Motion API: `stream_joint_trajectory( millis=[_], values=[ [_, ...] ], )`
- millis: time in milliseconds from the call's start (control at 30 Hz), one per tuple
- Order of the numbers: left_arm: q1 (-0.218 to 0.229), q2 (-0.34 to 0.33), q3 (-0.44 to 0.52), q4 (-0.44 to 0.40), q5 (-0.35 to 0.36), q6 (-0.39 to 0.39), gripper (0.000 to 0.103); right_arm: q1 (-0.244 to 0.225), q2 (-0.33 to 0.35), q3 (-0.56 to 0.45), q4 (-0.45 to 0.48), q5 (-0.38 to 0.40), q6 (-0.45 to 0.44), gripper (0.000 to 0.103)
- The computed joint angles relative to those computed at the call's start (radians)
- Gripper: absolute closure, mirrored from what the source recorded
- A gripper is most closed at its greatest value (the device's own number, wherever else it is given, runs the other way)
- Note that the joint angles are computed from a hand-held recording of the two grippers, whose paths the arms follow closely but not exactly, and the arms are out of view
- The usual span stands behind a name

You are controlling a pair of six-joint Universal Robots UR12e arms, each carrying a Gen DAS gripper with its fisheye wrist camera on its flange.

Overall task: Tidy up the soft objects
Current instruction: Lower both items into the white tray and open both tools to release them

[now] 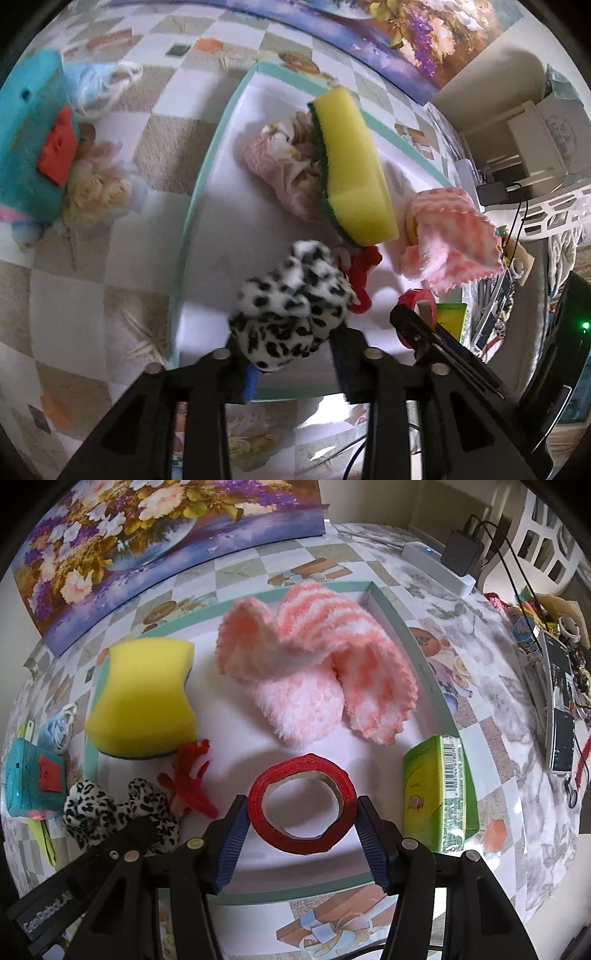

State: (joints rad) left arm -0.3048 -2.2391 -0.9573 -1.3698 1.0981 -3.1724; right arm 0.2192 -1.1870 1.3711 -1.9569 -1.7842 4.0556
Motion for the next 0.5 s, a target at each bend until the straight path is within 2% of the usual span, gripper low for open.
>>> stream_joint_trajectory(
  millis=[133, 200, 400, 500],
  values=[
    [-0.002, 0.008, 0.005, 0.014, 0.016, 0.008, 0.042, 0.001, -0.008, 0.006, -0.018, -0.014, 0.011, 0.039],
    [-0.002, 0.013, 0.002, 0.024, 0.018, 0.009, 0.041, 0.001, -0.01, 0.007, -0.026, -0.024, 0.014, 0.035],
    [-0.002, 0.03, -0.013, 0.082, 0.075, 0.009, 0.039, 0.007, -0.018, 0.009, -0.053, -0.054, 0.013, 0.034],
    [0.005, 0.042, -0.028, 0.116, 0.067, 0.0, 0.038, 0.007, -0.017, 0.007, -0.056, -0.058, 0.01, 0.034]
  ],
)
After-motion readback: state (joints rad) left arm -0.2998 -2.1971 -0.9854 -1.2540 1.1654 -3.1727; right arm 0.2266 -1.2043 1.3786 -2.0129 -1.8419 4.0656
